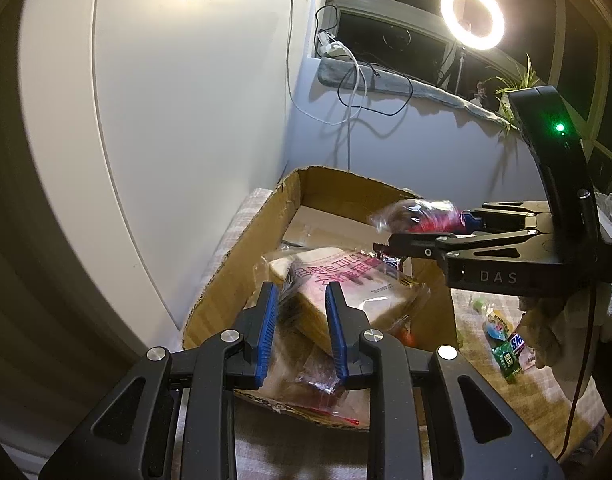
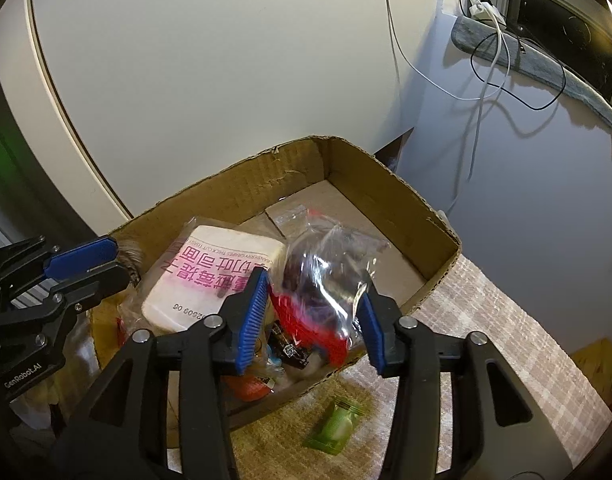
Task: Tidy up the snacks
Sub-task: 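Carry both packets over the box and open both tools to drop them, then move both open tools from the box back over the remaining snacks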
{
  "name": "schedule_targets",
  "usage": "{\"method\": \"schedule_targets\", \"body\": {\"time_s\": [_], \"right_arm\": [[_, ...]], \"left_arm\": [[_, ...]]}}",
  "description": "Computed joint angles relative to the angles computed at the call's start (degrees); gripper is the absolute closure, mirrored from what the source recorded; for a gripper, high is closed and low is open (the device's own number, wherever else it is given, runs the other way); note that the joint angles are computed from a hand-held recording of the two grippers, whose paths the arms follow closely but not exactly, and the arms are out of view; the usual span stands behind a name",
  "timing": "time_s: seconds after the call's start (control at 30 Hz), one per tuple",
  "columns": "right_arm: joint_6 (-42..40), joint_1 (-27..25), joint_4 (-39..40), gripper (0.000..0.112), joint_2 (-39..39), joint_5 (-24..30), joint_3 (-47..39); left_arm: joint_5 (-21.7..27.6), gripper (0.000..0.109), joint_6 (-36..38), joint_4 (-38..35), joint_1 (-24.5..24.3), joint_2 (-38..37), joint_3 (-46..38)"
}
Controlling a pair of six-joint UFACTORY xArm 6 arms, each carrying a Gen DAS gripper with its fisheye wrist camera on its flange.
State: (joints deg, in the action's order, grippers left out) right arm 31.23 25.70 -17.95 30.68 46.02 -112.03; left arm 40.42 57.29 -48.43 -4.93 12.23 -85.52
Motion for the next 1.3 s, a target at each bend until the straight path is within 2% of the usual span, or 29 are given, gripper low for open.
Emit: {"method": "schedule_targets", "body": {"time_s": [0.1,0.2,0.4,0.6,0.9,0.97,1.0,1.13,1.3], "right_arm": [[1.1,0.2,-1.4,0.054,-0.3,-0.1,0.2],[1.7,0.3,-2.2,0.044,-0.8,-0.6,0.6],[2.7,0.8,-4.4,0.042,-1.6,0.4,1.3],[5.0,1.1,-6.5,0.042,-5.1,0.1,5.9],[12.1,-0.1,-7.8,0.042,-17.4,-4.0,22.2],[13.9,-0.3,-8.3,0.039,-20.4,-4.0,25.7],[15.0,-0.5,-8.9,0.033,-22.3,-4.3,28.1],[18.5,-0.4,-12.0,0.022,-28.1,-3.9,34.8],[22.0,-0.2,-14.7,0.021,-33.9,-2.6,41.6]], "left_arm": [[-0.2,0.068,0.2,-0.2,-0.1,0.0,0.0],[-0.4,0.067,0.3,-0.5,-0.1,0.0,0.0],[-0.5,0.067,1.0,-1.0,-0.3,-0.9,1.0],[-0.3,0.067,2.2,-2.0,-0.4,-2.6,2.6],[1.1,0.067,4.0,-4.0,-1.2,-6.3,6.0],[1.5,0.064,4.2,-4.2,-1.6,-7.0,6.8],[1.6,0.06,4.4,-4.4,-1.8,-7.5,7.3],[2.2,0.059,5.1,-5.1,-2.7,-9.3,9.4],[3.3,0.057,5.6,-5.6,-3.8,-11.7,11.9]]}}
